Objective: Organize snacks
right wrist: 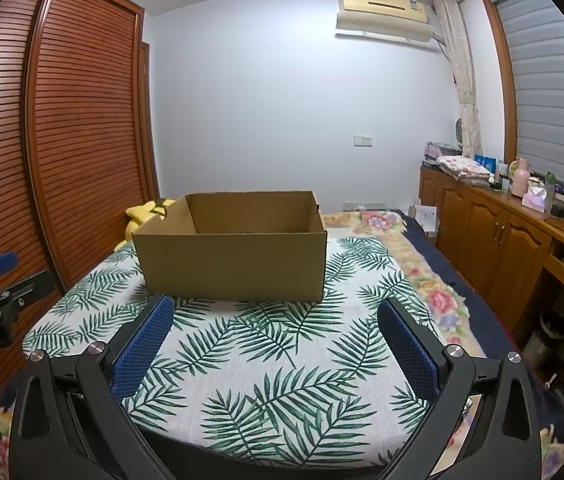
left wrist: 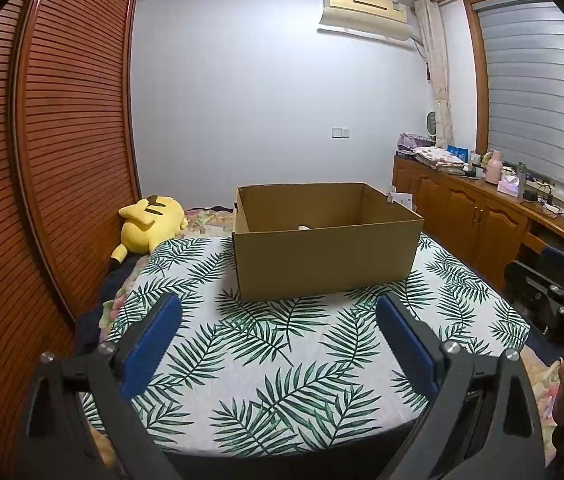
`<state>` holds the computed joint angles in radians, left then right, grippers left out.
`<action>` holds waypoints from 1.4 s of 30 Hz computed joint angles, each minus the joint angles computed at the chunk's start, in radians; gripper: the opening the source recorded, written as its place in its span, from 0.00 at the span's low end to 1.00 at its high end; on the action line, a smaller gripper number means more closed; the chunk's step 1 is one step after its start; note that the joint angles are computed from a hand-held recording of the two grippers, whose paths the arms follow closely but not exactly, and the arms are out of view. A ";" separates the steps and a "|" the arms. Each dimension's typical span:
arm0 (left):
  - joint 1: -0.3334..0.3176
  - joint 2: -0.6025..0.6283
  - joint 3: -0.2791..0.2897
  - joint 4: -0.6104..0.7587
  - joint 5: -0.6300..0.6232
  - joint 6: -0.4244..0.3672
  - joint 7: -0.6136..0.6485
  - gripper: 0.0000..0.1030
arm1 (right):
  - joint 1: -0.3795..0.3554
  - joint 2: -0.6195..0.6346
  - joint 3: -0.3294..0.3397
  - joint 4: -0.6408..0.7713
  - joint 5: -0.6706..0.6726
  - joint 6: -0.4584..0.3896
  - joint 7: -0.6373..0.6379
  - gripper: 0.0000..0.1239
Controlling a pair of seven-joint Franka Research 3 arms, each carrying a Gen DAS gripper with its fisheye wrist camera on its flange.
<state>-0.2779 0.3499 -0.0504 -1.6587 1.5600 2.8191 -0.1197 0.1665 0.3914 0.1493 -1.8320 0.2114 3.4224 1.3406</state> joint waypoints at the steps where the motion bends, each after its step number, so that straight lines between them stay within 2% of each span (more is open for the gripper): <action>1: 0.000 0.000 0.000 0.000 0.000 0.000 0.000 0.96 | 0.001 0.000 -0.001 0.000 0.000 0.001 0.000 0.83; 42: 0.001 -0.013 -0.007 -0.008 0.005 -0.006 -0.005 0.96 | 0.011 -0.005 -0.010 -0.009 0.005 0.005 0.003 0.83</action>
<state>-0.2769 0.3371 -0.0572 -1.6668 1.5654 2.8136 -0.1245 0.1775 0.3860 0.1397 -1.8408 0.2161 3.4278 1.3437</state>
